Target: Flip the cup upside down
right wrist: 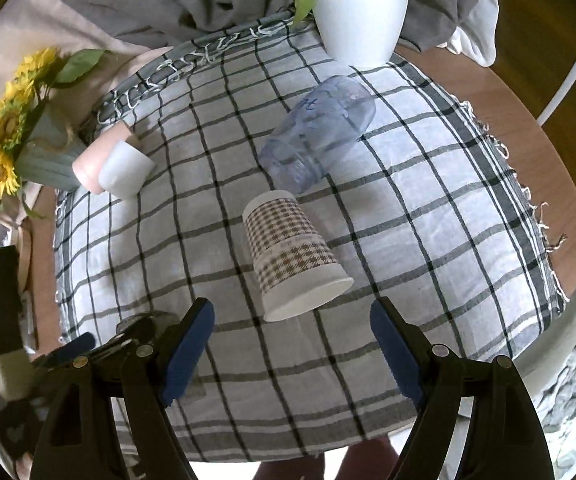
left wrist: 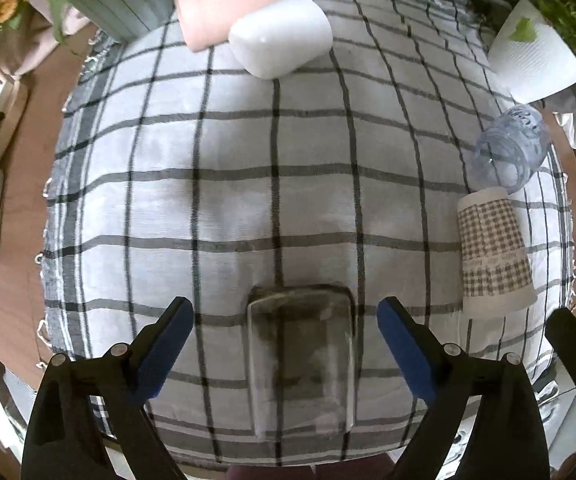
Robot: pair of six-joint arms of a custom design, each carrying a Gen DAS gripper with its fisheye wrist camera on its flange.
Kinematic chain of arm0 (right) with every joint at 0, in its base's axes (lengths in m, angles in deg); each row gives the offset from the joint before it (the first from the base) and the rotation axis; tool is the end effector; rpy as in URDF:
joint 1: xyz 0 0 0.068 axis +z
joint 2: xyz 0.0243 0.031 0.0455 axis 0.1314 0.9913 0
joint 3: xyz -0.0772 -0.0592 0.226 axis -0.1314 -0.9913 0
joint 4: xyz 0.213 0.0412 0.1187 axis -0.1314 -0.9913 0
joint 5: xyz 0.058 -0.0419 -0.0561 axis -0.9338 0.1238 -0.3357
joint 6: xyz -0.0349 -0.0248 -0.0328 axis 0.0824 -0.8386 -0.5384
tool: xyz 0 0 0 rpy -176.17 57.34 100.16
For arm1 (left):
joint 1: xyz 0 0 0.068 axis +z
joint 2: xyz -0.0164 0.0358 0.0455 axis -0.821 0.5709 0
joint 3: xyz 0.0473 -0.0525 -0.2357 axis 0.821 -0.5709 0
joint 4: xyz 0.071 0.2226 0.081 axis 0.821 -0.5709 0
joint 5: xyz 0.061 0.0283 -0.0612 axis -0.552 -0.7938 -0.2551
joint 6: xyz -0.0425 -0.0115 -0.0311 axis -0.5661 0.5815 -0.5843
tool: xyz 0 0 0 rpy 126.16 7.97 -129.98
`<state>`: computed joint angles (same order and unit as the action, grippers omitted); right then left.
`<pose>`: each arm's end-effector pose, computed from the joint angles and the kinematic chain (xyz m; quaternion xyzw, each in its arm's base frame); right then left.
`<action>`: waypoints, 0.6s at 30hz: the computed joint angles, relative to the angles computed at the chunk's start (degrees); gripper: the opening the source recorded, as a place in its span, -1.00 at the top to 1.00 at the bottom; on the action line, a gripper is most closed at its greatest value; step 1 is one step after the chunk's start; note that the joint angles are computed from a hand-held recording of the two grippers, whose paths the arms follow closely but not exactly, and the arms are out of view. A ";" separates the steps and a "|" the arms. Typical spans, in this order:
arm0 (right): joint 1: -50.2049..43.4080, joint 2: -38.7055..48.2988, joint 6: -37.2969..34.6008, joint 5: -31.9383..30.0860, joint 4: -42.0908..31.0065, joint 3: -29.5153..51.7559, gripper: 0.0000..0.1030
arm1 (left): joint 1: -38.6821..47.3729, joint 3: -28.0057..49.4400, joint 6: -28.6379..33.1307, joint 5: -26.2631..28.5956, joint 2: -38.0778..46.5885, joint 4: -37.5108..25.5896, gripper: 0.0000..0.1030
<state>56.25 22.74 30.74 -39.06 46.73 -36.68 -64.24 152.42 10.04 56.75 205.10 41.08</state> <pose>0.1815 0.1918 0.1244 0.3948 0.9061 0.0131 0.1513 0.3358 -0.0560 0.0824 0.2390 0.9700 -0.0319 0.0305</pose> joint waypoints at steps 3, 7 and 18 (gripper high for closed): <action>-0.18 -0.48 -0.13 -0.18 0.51 -0.72 -0.56 | -1.16 2.01 -1.11 -1.00 2.47 -1.22 -0.71; -0.50 -0.74 -0.28 -0.57 1.30 -1.58 -0.56 | -2.48 3.76 -2.41 -2.79 5.00 -1.86 -0.59; -0.77 -1.35 0.67 -2.85 4.58 -5.11 -0.56 | -3.37 6.95 -3.79 -4.21 7.55 -3.34 -0.27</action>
